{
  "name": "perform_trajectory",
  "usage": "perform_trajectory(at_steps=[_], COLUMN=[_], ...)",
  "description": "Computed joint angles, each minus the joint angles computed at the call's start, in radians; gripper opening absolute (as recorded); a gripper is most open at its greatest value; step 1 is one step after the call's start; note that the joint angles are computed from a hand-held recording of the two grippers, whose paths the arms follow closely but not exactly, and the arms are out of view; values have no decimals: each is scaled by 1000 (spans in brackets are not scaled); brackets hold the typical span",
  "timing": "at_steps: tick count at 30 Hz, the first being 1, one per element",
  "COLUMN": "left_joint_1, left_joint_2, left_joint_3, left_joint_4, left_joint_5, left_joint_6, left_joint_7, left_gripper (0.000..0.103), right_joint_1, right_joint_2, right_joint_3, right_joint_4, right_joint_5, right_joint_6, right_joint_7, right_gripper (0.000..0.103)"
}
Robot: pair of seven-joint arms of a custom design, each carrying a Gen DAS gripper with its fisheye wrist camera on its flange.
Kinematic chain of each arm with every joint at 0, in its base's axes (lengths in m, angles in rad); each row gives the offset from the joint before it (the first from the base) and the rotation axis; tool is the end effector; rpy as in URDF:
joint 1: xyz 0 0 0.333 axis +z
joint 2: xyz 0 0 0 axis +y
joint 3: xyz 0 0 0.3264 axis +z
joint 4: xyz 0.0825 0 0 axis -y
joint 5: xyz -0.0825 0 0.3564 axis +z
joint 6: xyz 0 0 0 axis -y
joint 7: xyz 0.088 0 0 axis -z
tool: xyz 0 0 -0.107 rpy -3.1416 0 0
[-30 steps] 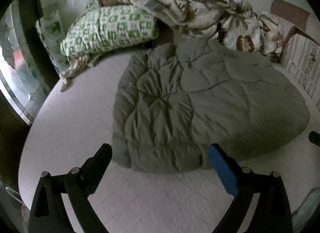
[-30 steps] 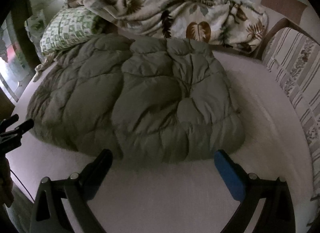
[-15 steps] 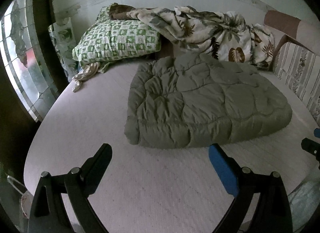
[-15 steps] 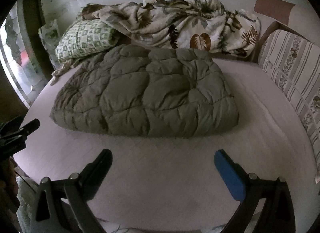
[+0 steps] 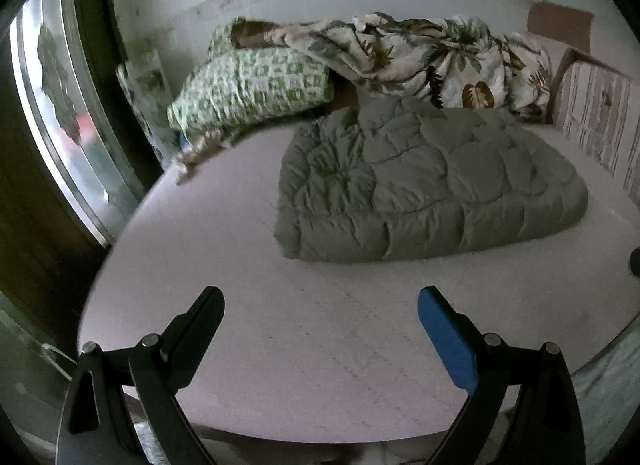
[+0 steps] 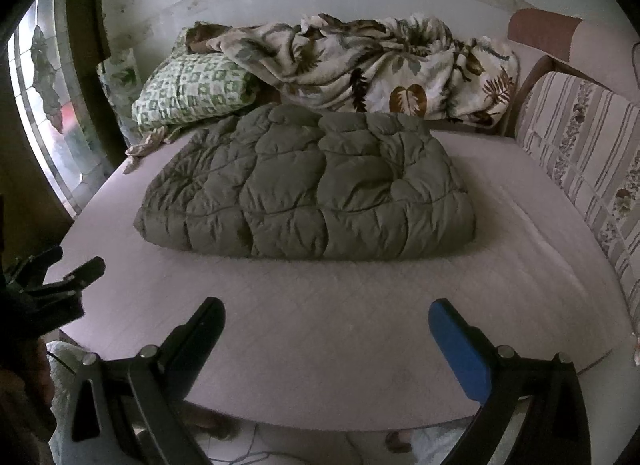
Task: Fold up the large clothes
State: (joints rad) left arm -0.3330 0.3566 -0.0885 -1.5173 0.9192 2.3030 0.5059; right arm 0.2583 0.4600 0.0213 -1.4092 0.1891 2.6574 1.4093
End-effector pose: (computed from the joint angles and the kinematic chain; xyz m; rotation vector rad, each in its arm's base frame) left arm 0.6337 -0.2552 0.5298 -1.7698 1.4954 -0.4540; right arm 0.6959 0.1905 0.5494 -1.9353 1.4212 -0.5123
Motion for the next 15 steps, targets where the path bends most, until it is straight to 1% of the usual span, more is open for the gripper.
perform_trajectory(at_steps=[1,5,9,15], left_joint_1=[-4,5,2,11], left_joint_2=[-5,-47,-69,-105], left_joint_3=[0,-13,-21,-36], left_joint_4=[-6,-60,-87,-134], left_joint_5=[6,-3,13,19], left_joint_6=[0,45,49,81], left_joint_7=[-3,-15,-28,-52], left_gripper=[97,97,97,97], right_joint_1=[-2,-9,-7,-5], right_joint_2=[-21,-84,-141,-203], right_joint_3=[3,10,4,1], right_joint_4=[-33,-125,-206,-291], right_joint_5=[8,26,22,12], right_joint_6=[16,62,111,152], right_joint_7=[-2,-21,-27,-24], right_gripper=[103,103,103,103])
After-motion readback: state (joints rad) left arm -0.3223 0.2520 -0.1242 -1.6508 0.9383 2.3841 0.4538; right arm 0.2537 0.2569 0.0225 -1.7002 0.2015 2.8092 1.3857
